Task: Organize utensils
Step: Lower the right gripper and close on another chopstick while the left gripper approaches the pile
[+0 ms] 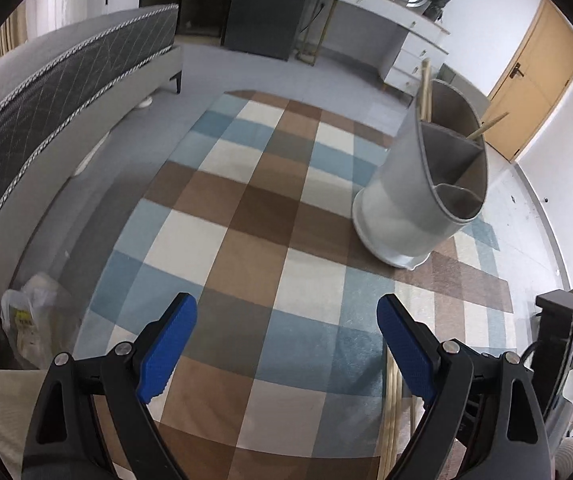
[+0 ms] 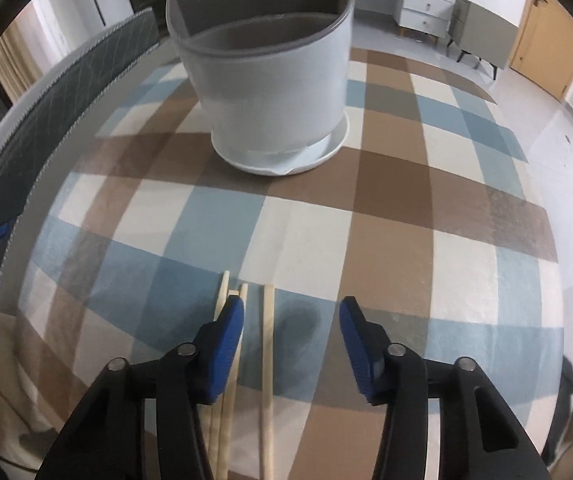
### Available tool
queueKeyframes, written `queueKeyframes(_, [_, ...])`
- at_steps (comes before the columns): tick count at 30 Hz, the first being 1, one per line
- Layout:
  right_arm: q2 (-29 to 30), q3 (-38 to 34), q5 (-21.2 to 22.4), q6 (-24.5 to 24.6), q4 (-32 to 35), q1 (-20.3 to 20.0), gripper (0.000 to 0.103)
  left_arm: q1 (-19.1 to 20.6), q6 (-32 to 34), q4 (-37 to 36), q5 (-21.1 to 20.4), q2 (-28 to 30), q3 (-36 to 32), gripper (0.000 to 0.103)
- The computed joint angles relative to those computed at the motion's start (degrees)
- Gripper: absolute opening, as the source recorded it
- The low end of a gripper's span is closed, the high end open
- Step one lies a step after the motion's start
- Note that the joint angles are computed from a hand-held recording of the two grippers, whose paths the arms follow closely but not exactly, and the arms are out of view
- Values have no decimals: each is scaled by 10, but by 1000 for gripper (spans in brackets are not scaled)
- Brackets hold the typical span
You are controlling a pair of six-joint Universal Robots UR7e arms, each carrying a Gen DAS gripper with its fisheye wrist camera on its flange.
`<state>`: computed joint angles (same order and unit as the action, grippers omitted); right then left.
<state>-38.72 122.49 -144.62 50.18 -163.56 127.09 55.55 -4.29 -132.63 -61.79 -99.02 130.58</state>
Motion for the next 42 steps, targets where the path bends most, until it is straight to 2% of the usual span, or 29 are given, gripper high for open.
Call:
queueKeyframes(3, [1, -4, 0, 9, 22, -5, 32, -2, -8, 2, 15, 2, -1, 88])
queueKeyframes(5, [4, -4, 6, 7, 19, -8, 31, -4, -12, -11, 28, 1, 3, 88])
queueKeyframes(8, [15, -18, -11, 1, 44, -4, 31, -1, -18, -14, 33, 5, 1, 88])
queueKeyframes(14, [30, -28, -24, -32, 21, -6, 27, 3, -17, -6, 36, 12, 0, 88])
queueKeyframes(17, [34, -28, -18, -56, -6, -9, 16, 4, -18, -6, 39, 13, -1, 88])
queueKeyframes(18, [35, -29, -17, -59, -9, -10, 7, 4, -18, -6, 40, 13, -1, 88])
queueKeyframes(20, [32, -24, -12, -61, -23, -13, 5, 1, -15, -8, 44, 12, 2, 88])
queueKeyframes(24, [19, 6, 7, -50, -86, -21, 5, -6, -10, -7, 53, 11, 8, 88])
queueKeyframes(31, [-17, 90, 28, -16, -273, -21, 5, -23, -2, 8, 54, 3, 26, 88])
queueKeyframes(33, [-24, 110, 22, -11, -327, -11, 5, -24, -4, 34, 41, 2, 26, 88])
queueKeyframes(36, [-28, 124, 8, -15, -389, 9, 5, -20, -4, 81, 1, 5, 19, 88])
queueKeyframes(42, [-37, 134, -36, -23, -463, 54, 5, -35, 5, 158, -31, 9, 28, 88])
